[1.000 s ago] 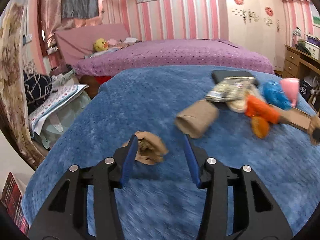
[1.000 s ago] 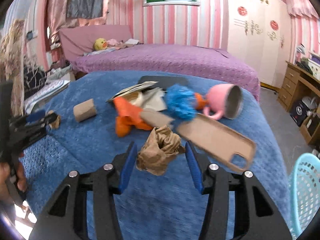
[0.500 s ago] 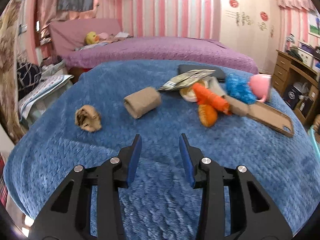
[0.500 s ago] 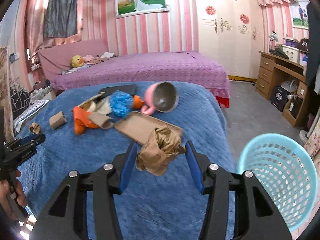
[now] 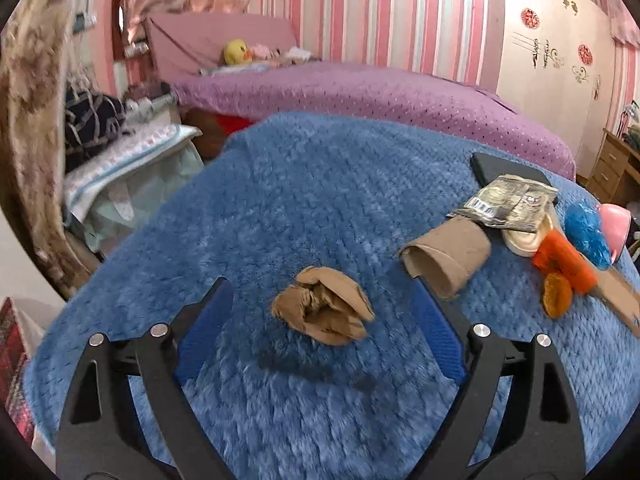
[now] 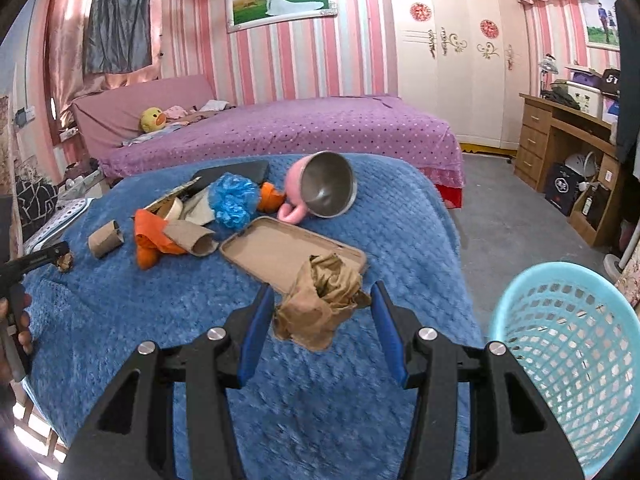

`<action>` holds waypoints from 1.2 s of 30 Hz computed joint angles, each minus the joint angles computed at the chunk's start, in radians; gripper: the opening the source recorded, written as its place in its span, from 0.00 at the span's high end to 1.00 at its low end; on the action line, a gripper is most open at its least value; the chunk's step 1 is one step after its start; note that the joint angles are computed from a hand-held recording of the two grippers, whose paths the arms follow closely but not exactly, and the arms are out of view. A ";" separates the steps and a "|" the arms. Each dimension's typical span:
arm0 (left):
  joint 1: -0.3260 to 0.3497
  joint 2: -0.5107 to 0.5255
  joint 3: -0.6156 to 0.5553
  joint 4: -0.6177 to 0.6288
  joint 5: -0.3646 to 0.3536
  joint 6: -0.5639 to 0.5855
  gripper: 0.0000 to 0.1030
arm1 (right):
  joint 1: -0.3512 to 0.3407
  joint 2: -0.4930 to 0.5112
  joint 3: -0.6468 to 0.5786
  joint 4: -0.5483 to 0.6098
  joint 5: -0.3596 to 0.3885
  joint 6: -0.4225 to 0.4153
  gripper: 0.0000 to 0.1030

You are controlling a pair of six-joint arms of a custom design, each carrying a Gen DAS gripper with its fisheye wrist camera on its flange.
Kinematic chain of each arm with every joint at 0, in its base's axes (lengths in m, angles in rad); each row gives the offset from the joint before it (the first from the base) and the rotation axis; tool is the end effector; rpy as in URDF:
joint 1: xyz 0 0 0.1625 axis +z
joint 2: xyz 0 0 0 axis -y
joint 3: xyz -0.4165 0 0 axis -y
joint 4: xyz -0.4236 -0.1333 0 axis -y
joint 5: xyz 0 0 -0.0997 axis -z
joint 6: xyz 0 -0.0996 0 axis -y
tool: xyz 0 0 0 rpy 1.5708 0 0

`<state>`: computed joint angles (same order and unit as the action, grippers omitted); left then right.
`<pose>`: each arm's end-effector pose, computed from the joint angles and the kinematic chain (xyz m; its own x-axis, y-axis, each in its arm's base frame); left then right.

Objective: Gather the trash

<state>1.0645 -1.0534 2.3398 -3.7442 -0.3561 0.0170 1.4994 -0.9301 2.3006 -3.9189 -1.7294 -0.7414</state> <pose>-0.0029 -0.4726 0.1732 -0.6519 -0.4569 -0.6052 0.3175 0.5603 -0.7650 0.0837 -0.4777 0.1090 -0.7465 -0.2283 0.6251 -0.6294 0.5470 -0.5519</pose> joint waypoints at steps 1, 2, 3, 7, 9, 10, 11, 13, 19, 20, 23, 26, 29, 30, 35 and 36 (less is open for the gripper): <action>0.016 -0.014 -0.003 0.044 -0.025 -0.021 0.24 | 0.003 0.005 -0.004 0.005 -0.001 0.001 0.52; 0.034 -0.023 -0.013 0.107 -0.049 -0.050 0.30 | 0.011 0.013 -0.010 0.012 -0.004 0.000 0.52; 0.047 -0.038 -0.018 0.175 -0.070 -0.084 0.44 | 0.013 0.017 -0.012 0.012 -0.004 -0.003 0.52; 0.058 -0.046 -0.029 0.266 -0.080 -0.120 0.55 | 0.021 0.027 -0.015 0.005 -0.002 -0.020 0.52; 0.042 -0.043 -0.016 0.224 -0.070 -0.103 0.55 | 0.020 0.019 -0.011 0.006 0.002 -0.020 0.52; 0.026 -0.036 -0.006 0.193 -0.055 -0.096 0.55 | 0.019 0.012 -0.006 0.007 0.005 -0.020 0.52; 0.010 -0.030 0.004 0.170 -0.045 -0.094 0.55 | 0.018 0.004 -0.001 0.002 0.009 -0.025 0.52; -0.031 -0.020 0.025 0.139 -0.036 -0.110 0.55 | 0.014 -0.015 0.010 -0.010 0.015 -0.034 0.52; -0.174 0.073 0.027 0.087 -0.010 -0.147 0.55 | -0.026 -0.123 0.058 -0.021 0.051 -0.050 0.52; -0.206 0.104 0.016 0.084 -0.004 -0.147 0.55 | -0.039 -0.148 0.068 -0.022 0.058 -0.053 0.52; -0.286 0.184 -0.019 0.060 -0.005 -0.140 0.55 | -0.083 -0.230 0.095 -0.011 0.082 -0.055 0.52; -0.348 0.254 -0.069 0.046 -0.029 -0.139 0.55 | -0.131 -0.311 0.118 0.006 0.107 -0.056 0.52; -0.391 0.316 -0.120 0.037 -0.068 -0.146 0.55 | -0.189 -0.396 0.139 0.023 0.134 -0.065 0.52; -0.401 0.335 -0.137 0.038 -0.079 -0.148 0.55 | -0.207 -0.418 0.144 0.028 0.144 -0.066 0.52; -0.437 0.436 -0.237 0.092 -0.125 -0.157 0.55 | -0.302 -0.521 0.147 0.074 0.183 -0.063 0.52; -0.440 0.451 -0.253 0.103 -0.140 -0.160 0.55 | -0.317 -0.534 0.146 0.082 0.186 -0.062 0.52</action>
